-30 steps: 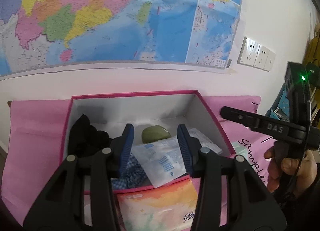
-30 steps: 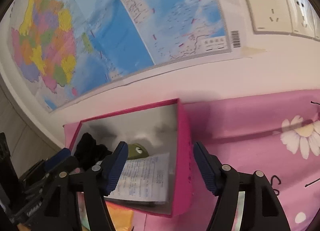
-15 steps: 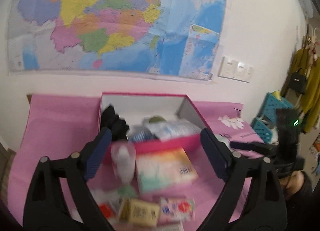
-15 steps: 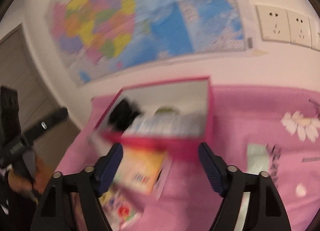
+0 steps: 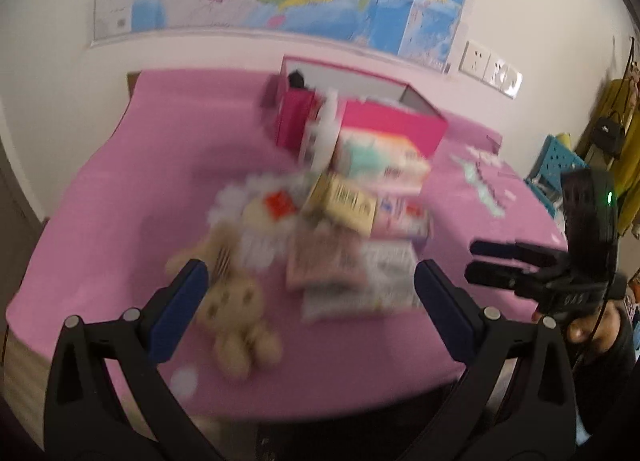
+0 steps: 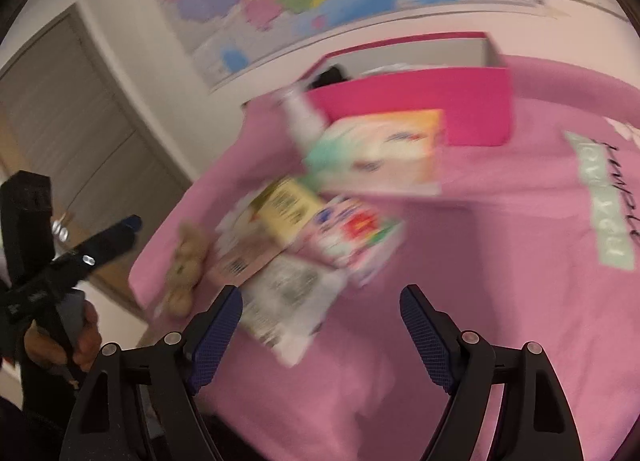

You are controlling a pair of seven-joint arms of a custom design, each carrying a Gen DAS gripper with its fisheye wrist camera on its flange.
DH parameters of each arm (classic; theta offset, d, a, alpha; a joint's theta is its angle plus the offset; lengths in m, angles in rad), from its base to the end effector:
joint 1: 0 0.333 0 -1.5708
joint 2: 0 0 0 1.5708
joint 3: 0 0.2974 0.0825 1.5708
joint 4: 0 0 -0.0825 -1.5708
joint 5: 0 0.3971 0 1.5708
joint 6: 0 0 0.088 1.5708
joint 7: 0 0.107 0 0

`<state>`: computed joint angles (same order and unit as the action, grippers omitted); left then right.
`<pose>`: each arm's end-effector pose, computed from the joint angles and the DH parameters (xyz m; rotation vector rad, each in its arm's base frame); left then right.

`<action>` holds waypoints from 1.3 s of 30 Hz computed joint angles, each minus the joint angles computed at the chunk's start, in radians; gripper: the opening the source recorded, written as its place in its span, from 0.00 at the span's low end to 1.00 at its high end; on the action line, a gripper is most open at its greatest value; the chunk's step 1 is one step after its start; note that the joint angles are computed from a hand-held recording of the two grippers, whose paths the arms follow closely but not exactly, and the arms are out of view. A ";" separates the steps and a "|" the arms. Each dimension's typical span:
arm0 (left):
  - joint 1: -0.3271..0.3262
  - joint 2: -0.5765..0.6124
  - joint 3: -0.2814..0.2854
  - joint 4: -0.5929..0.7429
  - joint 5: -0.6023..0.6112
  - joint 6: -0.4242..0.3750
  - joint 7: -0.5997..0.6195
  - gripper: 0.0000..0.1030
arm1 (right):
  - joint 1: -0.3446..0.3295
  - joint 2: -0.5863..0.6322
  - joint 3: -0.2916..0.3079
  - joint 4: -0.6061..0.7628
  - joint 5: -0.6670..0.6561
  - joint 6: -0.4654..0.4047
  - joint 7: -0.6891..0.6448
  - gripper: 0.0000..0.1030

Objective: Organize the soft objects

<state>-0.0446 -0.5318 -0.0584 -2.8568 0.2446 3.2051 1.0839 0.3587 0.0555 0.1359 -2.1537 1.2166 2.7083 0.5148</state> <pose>0.3987 -0.0635 0.4160 -1.8490 1.6284 -0.9329 0.5278 0.2469 0.3849 -1.9821 1.1354 -0.0007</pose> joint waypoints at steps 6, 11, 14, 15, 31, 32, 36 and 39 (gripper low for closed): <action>0.025 0.022 0.010 -0.039 -0.006 0.044 -0.017 1.00 | 0.057 -0.002 0.040 -0.003 -0.022 -0.010 -0.052 0.80; -0.052 0.067 0.110 -0.040 0.006 0.077 0.016 1.00 | 0.081 0.007 0.045 -0.016 -0.085 0.072 0.033 0.80; -0.156 0.085 0.266 -0.048 0.006 0.108 0.021 1.00 | 0.078 0.000 0.050 -0.013 -0.039 0.040 -0.018 0.80; -0.209 0.092 0.333 -0.048 -0.008 0.115 0.037 1.00 | 0.076 0.000 0.051 -0.004 0.005 0.006 -0.063 0.80; -0.124 0.211 0.241 0.007 0.045 0.135 -0.038 0.79 | 0.095 0.382 0.096 0.501 -0.390 -0.195 0.335 0.59; -0.097 0.214 0.211 0.009 0.045 0.133 -0.041 0.77 | 0.092 0.396 0.101 0.519 -0.409 -0.203 0.348 0.58; 0.014 0.222 0.079 0.013 0.030 0.133 -0.048 0.66 | 0.088 0.440 0.118 0.575 -0.471 -0.223 0.382 0.50; 0.108 0.223 -0.032 0.017 0.008 0.126 -0.046 0.57 | 0.091 0.469 0.121 0.613 -0.513 -0.241 0.407 0.43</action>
<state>0.0630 -0.3091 -0.0906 -2.8396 0.2530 3.3309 1.0380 0.4495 0.5249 0.2564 -1.5409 0.7040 2.4669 0.9219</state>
